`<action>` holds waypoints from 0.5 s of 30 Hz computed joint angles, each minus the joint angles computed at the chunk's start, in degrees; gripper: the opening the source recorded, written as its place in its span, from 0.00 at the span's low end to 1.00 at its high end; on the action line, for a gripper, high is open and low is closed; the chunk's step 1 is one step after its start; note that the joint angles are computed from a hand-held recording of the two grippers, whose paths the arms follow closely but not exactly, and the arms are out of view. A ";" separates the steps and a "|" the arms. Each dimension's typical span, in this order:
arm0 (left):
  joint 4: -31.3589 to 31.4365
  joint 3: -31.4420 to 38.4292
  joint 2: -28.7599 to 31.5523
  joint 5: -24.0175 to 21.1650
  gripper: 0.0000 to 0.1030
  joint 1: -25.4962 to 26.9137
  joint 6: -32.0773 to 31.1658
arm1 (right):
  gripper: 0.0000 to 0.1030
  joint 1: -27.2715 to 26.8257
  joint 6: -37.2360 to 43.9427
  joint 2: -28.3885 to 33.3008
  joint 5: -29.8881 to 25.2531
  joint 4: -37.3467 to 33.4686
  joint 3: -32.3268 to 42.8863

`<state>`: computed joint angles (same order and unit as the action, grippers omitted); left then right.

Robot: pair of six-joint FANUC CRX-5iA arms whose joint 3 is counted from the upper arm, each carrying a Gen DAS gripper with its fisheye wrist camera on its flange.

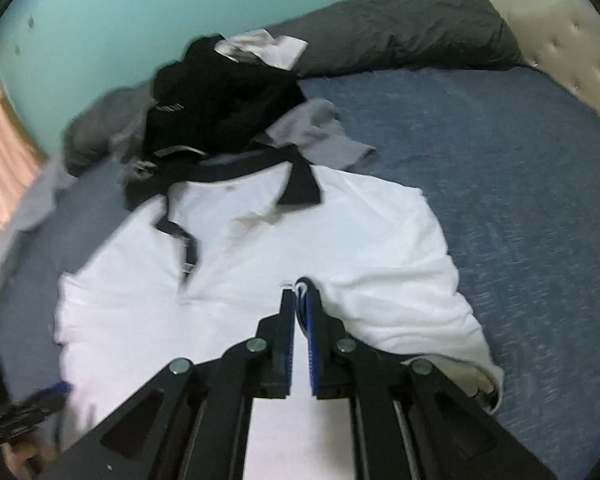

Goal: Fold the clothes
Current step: 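Fold the sleeve over onto the shirt body with the right gripper, release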

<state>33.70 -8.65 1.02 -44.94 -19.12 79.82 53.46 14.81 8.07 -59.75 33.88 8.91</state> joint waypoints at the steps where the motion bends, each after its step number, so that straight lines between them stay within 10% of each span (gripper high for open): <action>1: 0.21 -0.06 -0.01 -0.02 0.63 0.04 -0.10 | 0.13 0.21 -0.87 -1.30 0.83 1.02 -1.48; 5: 0.60 -0.17 -0.05 0.04 0.63 0.12 -0.19 | 0.40 0.45 -7.31 -7.62 4.83 5.32 -9.08; 15: 0.82 -0.15 0.00 0.16 0.63 -0.07 -0.06 | 0.40 1.36 -11.62 -12.11 -3.41 0.74 -13.10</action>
